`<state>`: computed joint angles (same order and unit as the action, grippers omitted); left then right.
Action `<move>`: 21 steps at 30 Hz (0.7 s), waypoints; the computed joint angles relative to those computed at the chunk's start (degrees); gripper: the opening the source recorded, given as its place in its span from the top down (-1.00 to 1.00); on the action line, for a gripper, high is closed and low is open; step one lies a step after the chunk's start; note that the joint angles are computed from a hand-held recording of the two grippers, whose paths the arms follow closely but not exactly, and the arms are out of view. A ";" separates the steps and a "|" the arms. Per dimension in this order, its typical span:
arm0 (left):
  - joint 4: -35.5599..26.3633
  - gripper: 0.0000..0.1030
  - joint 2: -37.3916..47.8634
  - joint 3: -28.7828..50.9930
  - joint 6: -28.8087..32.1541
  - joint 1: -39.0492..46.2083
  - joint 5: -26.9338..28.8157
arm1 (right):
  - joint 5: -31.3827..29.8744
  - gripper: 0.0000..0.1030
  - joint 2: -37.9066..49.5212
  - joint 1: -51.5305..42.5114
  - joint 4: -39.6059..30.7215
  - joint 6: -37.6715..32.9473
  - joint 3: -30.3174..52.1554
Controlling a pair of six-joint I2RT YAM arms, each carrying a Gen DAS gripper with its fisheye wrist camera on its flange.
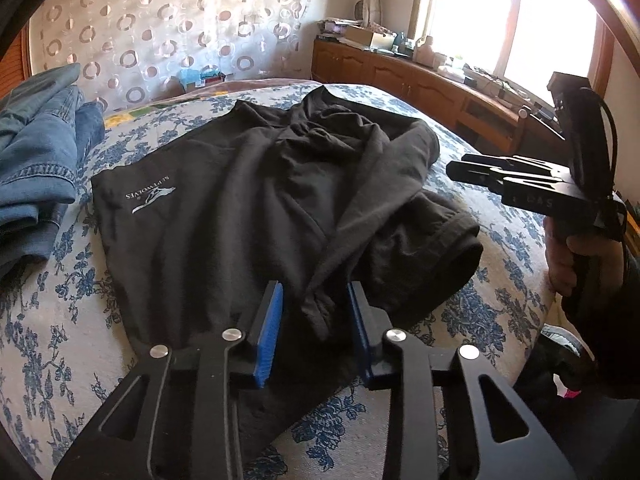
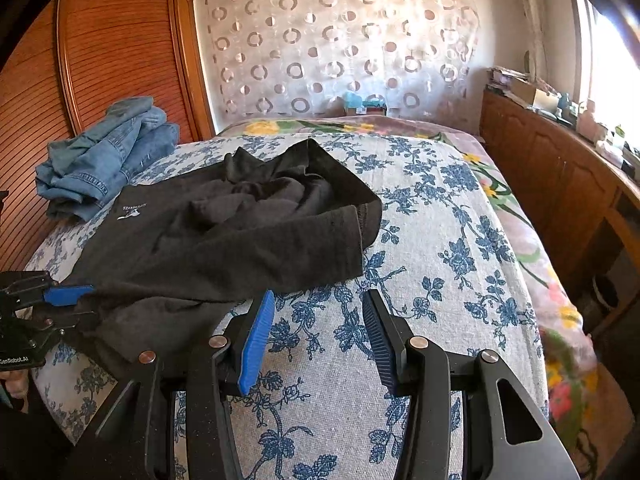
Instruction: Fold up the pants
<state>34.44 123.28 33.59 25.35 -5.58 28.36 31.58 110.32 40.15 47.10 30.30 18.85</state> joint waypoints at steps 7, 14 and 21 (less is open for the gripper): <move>1.29 0.65 -1.20 -1.62 -0.13 0.22 0.07 | -0.33 0.07 0.26 -0.40 -0.11 0.22 0.16; 0.64 0.65 -0.39 -0.68 -0.40 0.24 -0.05 | -4.77 0.07 -1.81 -3.78 -4.97 -0.72 1.89; 1.22 0.62 -0.02 -0.89 -0.65 0.60 0.51 | -9.82 0.07 -3.67 -9.02 -8.48 -4.27 4.75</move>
